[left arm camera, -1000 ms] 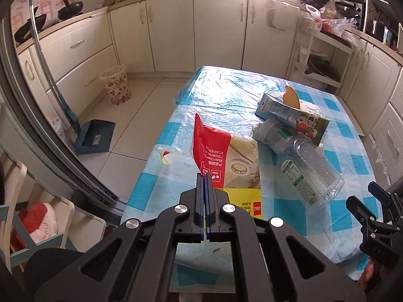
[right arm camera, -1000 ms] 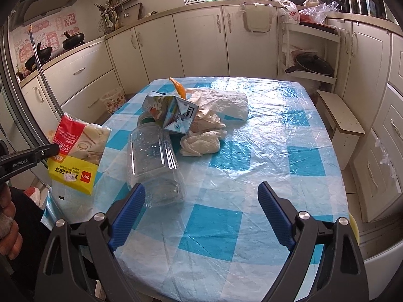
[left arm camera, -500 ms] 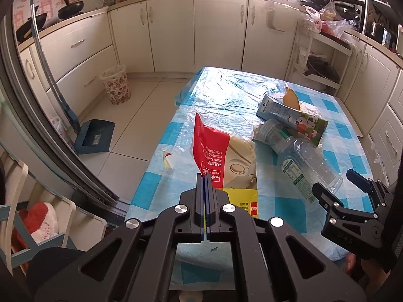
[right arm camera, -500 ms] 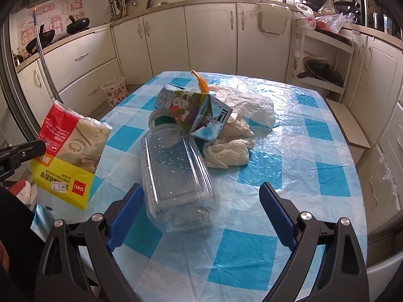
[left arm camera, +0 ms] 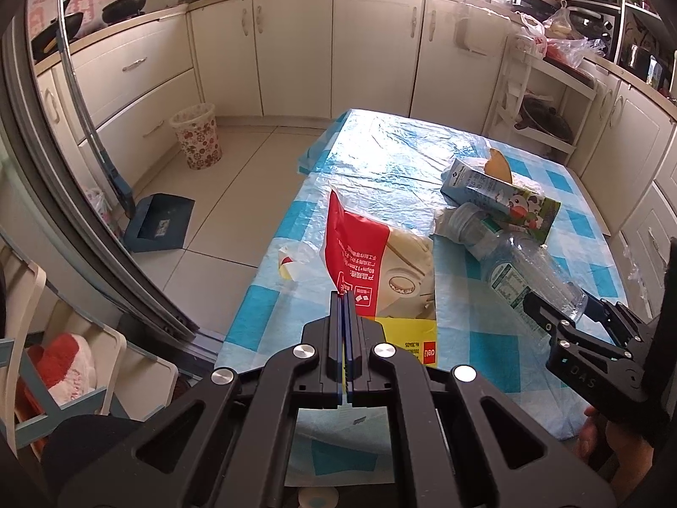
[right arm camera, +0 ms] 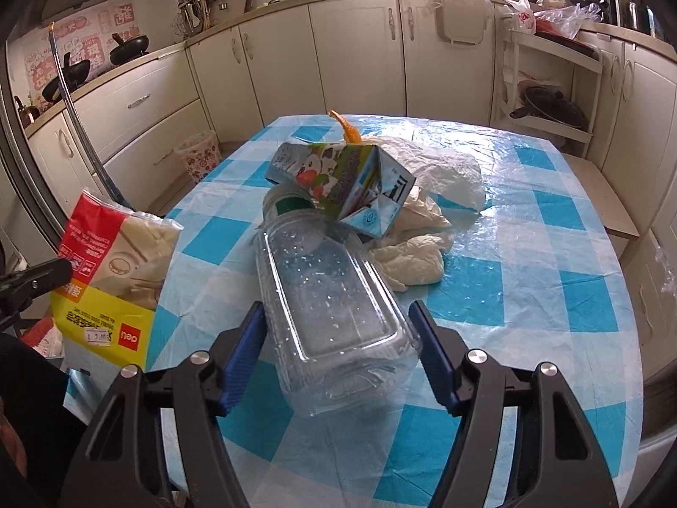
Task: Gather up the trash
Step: 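Grasp the clear plastic bottle with the right tool while the left tool holds the packet, then carry the bottle to the yellow bowl and open the right tool while the left tool carries the packet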
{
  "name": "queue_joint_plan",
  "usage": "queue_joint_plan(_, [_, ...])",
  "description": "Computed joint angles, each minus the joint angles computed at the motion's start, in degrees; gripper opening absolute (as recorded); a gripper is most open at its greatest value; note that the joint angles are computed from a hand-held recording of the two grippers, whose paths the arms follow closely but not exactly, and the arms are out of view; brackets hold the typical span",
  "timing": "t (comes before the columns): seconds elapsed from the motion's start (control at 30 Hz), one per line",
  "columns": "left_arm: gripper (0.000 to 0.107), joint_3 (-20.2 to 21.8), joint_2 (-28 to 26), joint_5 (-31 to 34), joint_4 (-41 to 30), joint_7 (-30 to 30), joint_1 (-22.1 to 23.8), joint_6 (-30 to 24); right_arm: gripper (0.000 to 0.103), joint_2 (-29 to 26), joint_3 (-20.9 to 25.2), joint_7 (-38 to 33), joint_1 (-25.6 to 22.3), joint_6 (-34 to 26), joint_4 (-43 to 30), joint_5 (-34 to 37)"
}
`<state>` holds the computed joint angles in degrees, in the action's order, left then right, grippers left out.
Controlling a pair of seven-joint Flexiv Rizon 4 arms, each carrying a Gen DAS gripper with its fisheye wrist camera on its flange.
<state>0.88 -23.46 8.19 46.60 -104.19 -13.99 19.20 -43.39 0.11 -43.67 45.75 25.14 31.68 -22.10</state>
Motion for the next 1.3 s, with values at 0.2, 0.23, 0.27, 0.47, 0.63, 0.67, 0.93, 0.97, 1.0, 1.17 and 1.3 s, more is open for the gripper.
queue_joint_plan(0.2, [0.001, 0.09, -0.48, 0.46, -0.82, -0.51, -0.38, -0.14, 0.062, 6.03, 3.23, -0.19, -1.14, 6.89, 9.09, 3.36])
queue_joint_plan(0.23, [0.001, 0.11, -0.52, 0.72, -0.91, -0.43, -0.58, -0.02, 0.062, 7.12, 3.49, -0.03, -1.26, 7.84, 10.78, 3.41])
queue_joint_plan(0.27, [0.001, 0.14, -0.52, 1.01, -0.95, -0.37, -0.8, 0.13, 0.061, 8.21, 3.7, 0.15, -1.41, 8.75, 12.46, 3.32])
queue_joint_plan(0.47, [0.001, 0.43, -0.28, 3.25, -1.2, -0.23, -2.35, 1.59, 0.06, 15.24, 5.38, 2.86, -2.77, 14.95, 23.82, 1.83])
queue_joint_plan(0.63, [0.001, 0.61, 0.24, 5.72, -1.48, -0.09, -4.05, 3.45, 0.059, 20.36, 6.37, 6.76, -4.56, 20.68, 32.06, -0.37])
queue_joint_plan(0.67, [0.001, 0.51, 0.33, 5.99, -1.57, 0.1, -4.39, 3.63, 0.059, 21.33, 6.47, 7.82, -4.93, 21.58, 33.61, -0.99])
queue_joint_plan(0.93, [0.001, 0.09, 0.16, 7.76, -3.33, 1.38, -7.02, 3.86, 0.058, 26.36, 6.91, 16.01, -7.82, 26.76, 41.62, -6.33])
queue_joint_plan(0.97, [0.001, 0.08, 0.17, 7.82, -3.41, 1.47, -7.25, 3.94, 0.058, 26.89, 6.92, 17.02, -8.1, 27.21, 42.41, -7.17])
queue_joint_plan(1.0, [0.001, -0.02, 0.15, 7.67, -3.47, 1.74, -7.33, 4.02, 0.058, 27.27, 6.93, 17.98, -8.41, 27.63, 43.0, -7.92])
queue_joint_plan(1.17, [0.001, -0.32, -0.21, 6.95, -4.4, 1.96, -8.07, 3.4, 0.058, 29.05, 7.15, 22.25, -9.88, 29.38, 45.62, -11.03])
queue_joint_plan(1.3, [0.001, -0.55, -0.47, 6.33, -5.15, 2.22, -8.55, 2.93, 0.058, 30.64, 7.15, 25.55, -11.06, 30.42, 47.65, -13.67])
